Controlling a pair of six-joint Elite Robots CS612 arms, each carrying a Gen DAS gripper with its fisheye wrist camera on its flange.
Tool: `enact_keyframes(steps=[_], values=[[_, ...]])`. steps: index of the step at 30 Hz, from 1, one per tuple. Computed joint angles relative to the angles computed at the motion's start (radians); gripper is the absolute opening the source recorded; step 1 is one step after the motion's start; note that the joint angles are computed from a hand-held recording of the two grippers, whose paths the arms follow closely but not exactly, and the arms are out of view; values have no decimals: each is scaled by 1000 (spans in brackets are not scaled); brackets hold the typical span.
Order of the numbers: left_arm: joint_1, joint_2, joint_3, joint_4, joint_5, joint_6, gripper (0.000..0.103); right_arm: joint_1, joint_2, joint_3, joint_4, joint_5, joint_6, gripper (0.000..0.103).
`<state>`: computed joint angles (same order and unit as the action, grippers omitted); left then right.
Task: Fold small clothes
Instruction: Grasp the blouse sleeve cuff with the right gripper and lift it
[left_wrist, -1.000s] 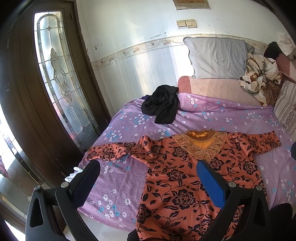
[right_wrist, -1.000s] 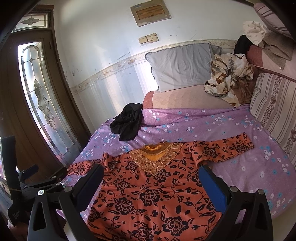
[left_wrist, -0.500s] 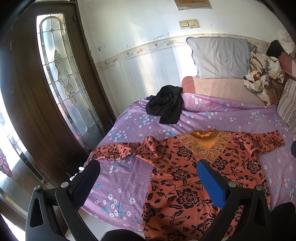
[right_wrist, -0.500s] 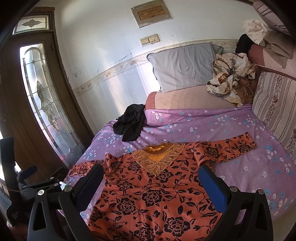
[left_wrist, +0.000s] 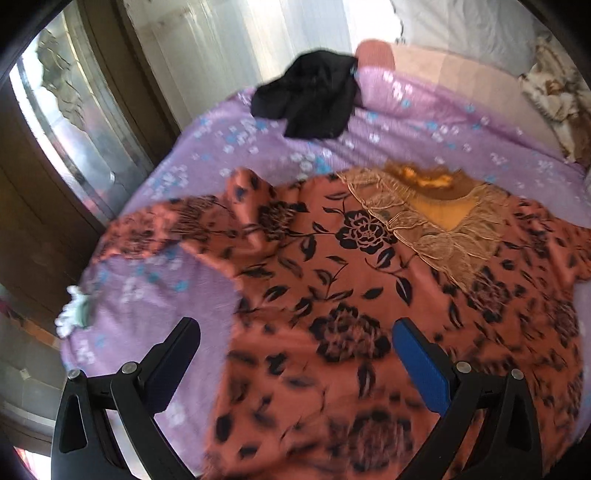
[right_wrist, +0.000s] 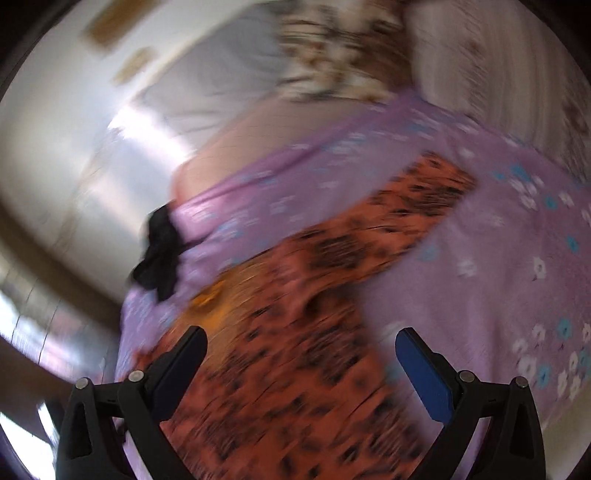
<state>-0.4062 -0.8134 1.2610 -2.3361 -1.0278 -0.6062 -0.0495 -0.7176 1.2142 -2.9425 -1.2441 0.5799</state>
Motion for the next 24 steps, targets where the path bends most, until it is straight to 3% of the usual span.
enact_keyframes(steps=[4,7,10,12,16,18,20,21,23,24], values=[[20,102,-119,-11,-53,13,103,-62,113,-127,-51,61,278,103],[31,162,-186,0,-60,32,103,-98,197,-218,-96,68,502,98],[40,191,-224,89,-66,22,103,-119,258,-310,-65,70,572,91],[38,198,-235,54,-78,8,103,-122,289,-371,-8,46,563,85],[43,213,-257,44,-123,-35,103,-109,347,-519,110,-43,441,83],[46,206,-234,13,-114,-59,103,-99,380,-585,165,-105,400,68],[43,193,-196,-7,-60,-44,103,-86,393,-624,237,-190,334,41],[42,189,-190,0,-48,-51,103,-83,395,-641,282,-214,314,22],[41,193,-201,29,-41,-72,103,-83,376,-610,268,-208,298,9],[41,195,-207,39,-41,-78,103,-81,365,-594,229,-193,296,9]])
